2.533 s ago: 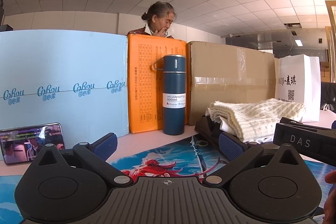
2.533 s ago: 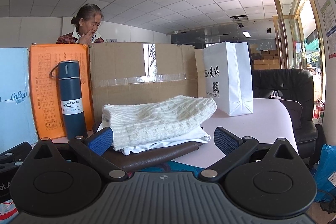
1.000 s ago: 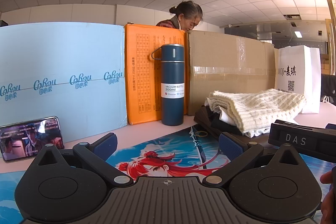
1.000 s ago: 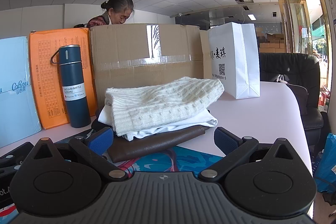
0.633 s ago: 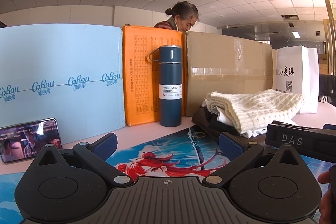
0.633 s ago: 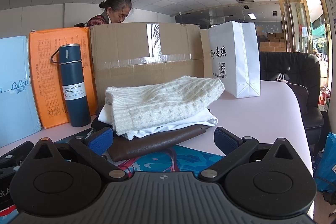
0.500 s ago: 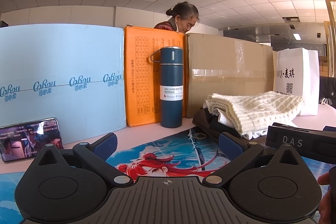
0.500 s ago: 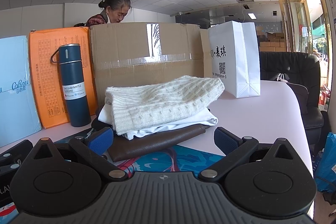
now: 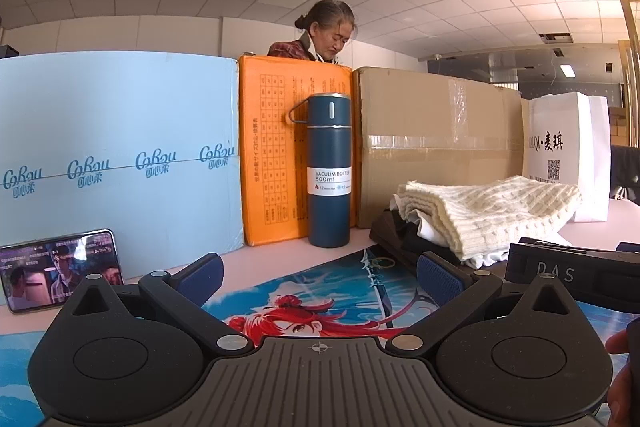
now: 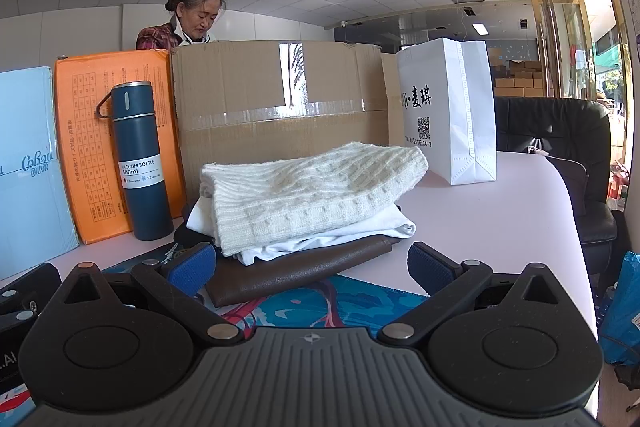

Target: Fold clothes

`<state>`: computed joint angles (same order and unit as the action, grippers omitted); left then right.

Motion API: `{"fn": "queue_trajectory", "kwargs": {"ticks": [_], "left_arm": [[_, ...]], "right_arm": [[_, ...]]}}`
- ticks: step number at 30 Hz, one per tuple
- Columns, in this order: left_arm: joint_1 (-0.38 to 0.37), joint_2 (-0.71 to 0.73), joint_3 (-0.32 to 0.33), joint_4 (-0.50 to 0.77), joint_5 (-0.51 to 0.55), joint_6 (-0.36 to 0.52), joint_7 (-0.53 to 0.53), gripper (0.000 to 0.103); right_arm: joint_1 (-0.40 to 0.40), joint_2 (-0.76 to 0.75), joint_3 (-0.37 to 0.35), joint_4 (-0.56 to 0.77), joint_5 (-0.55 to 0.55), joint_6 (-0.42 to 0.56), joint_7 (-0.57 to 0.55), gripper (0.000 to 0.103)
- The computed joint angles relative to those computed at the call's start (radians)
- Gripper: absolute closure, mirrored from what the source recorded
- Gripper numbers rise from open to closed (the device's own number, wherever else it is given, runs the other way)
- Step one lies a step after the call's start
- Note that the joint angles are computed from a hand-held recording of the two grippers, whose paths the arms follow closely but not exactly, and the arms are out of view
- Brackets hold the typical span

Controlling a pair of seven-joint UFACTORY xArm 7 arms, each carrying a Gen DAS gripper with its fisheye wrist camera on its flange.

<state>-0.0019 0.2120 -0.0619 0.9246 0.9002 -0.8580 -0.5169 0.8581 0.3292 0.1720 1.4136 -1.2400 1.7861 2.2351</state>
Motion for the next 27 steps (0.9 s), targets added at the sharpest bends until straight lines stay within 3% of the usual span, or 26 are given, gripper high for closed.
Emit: {"fn": "queue_trajectory", "kwargs": {"ticks": [27], "left_arm": [[0.008, 0.001, 0.004, 0.011, 0.039, 0.001, -0.033, 0.000]], "right_arm": [[-0.001, -0.002, 0.001, -0.003, 0.001, -0.001, 0.004, 0.000]]}}
